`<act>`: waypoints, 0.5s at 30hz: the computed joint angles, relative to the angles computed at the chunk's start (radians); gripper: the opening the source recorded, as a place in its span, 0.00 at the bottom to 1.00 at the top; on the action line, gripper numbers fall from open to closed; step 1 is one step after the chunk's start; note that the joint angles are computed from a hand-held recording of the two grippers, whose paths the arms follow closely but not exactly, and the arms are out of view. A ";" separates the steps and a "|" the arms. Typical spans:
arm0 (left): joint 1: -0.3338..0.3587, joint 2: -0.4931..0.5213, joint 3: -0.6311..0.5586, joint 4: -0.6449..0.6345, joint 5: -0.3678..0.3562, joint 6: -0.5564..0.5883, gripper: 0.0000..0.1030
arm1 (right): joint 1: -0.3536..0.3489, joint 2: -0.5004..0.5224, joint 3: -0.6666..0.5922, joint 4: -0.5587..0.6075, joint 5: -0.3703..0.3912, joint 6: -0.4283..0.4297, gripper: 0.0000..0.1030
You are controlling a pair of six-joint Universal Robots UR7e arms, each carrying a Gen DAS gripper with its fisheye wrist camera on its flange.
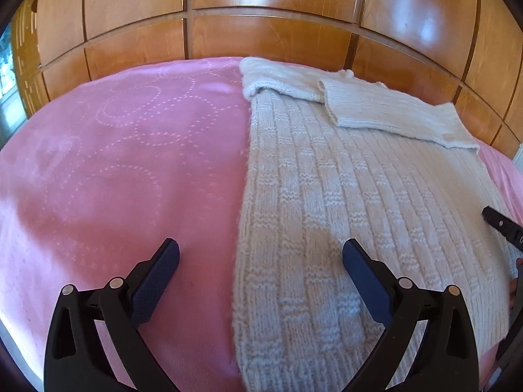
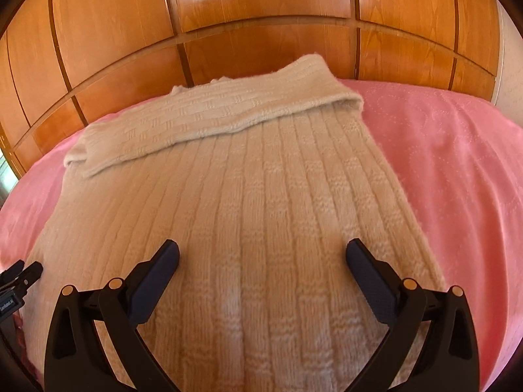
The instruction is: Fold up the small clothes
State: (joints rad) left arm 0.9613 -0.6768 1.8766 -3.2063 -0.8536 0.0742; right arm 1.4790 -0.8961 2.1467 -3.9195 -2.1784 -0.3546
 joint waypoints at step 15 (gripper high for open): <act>0.019 -0.079 0.057 0.053 -0.109 -0.003 0.96 | -0.034 -0.123 0.197 -0.097 0.155 0.002 0.98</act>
State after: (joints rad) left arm 0.9804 -0.7559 1.9341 -3.1531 -0.9622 0.0715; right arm 1.4450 -1.0193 2.3440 -4.0165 -2.0237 -0.3524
